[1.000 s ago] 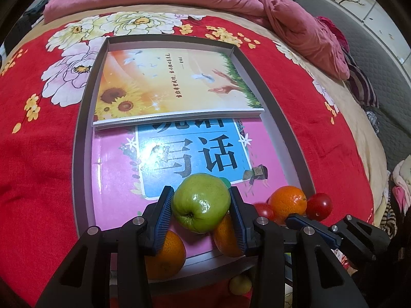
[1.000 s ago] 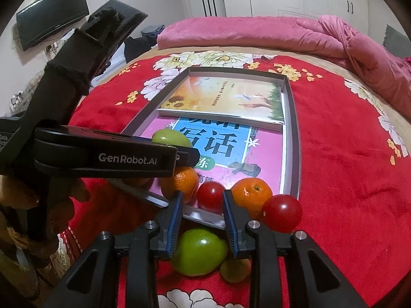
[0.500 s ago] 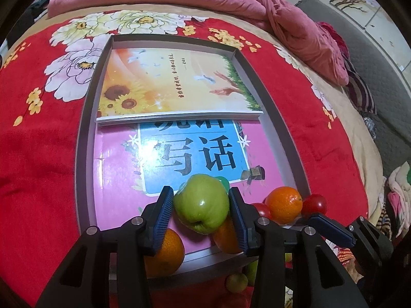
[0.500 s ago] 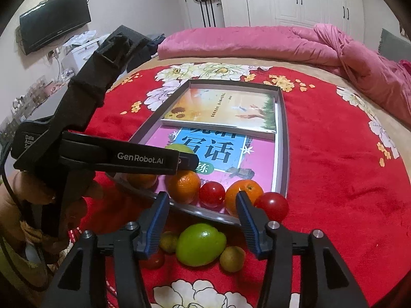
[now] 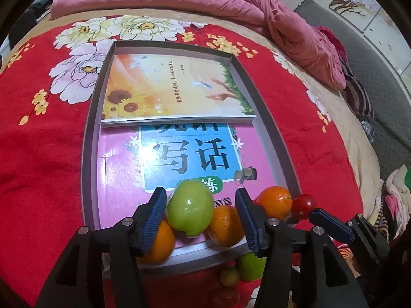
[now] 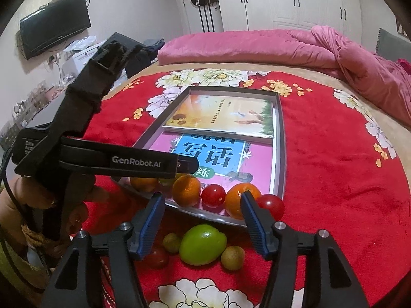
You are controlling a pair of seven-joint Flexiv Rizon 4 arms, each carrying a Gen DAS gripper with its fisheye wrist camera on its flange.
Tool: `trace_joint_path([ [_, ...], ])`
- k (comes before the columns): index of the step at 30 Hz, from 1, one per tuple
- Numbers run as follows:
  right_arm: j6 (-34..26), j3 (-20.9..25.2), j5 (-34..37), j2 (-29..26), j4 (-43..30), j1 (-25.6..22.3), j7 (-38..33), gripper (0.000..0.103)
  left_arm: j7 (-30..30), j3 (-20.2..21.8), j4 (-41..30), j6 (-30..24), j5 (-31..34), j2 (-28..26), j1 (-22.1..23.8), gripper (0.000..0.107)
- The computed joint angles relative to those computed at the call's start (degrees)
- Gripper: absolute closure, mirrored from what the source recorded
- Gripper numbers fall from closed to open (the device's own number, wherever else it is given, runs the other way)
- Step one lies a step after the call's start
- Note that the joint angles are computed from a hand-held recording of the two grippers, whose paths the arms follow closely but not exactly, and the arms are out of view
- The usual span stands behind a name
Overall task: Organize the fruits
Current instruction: 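Lower the apple and tomato into the tray and open both tools, then withdraw both open tools from the tray back toward the remaining fruit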
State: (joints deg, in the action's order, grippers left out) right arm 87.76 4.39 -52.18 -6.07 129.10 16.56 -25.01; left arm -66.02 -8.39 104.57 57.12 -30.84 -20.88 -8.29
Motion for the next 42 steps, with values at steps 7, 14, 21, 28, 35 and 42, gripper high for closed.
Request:
trace_joint_path([
  [7,0.7,-0.7,-3.5,0.4,0.2,-0.5,3.4,0.038,1.4,-0.4,1.0,0.7,-1.6,1.7,0.1,0.041],
  [14,1.0,-0.7,-5.7,0.8,0.3,-1.3,5.3,0.032,3.0,-0.5,2.3,0.9,-4.3,3.4,0.1,0.036],
  [21,1.5,-0.9,-9.7,1.3,0.3,-2.5,8.6,0.029,4.1,0.1,3.6,1.0,-5.2,5.1,-0.3,0.032],
  [28,2.1,-0.7,-13.5,2.0,0.4,-4.3,12.5,0.022,6.2,0.1,5.0,0.0,-8.2,7.0,-0.2,0.029],
  [35,3.3,-0.6,-19.6,2.8,0.1,-6.7,17.8,0.017,6.5,1.0,6.0,0.8,-8.7,8.5,-0.8,0.028],
  [42,3.6,0.0,-23.8,3.8,-0.3,-9.1,21.9,0.016,7.5,1.6,7.2,2.0,-9.4,10.3,-1.1,0.028],
])
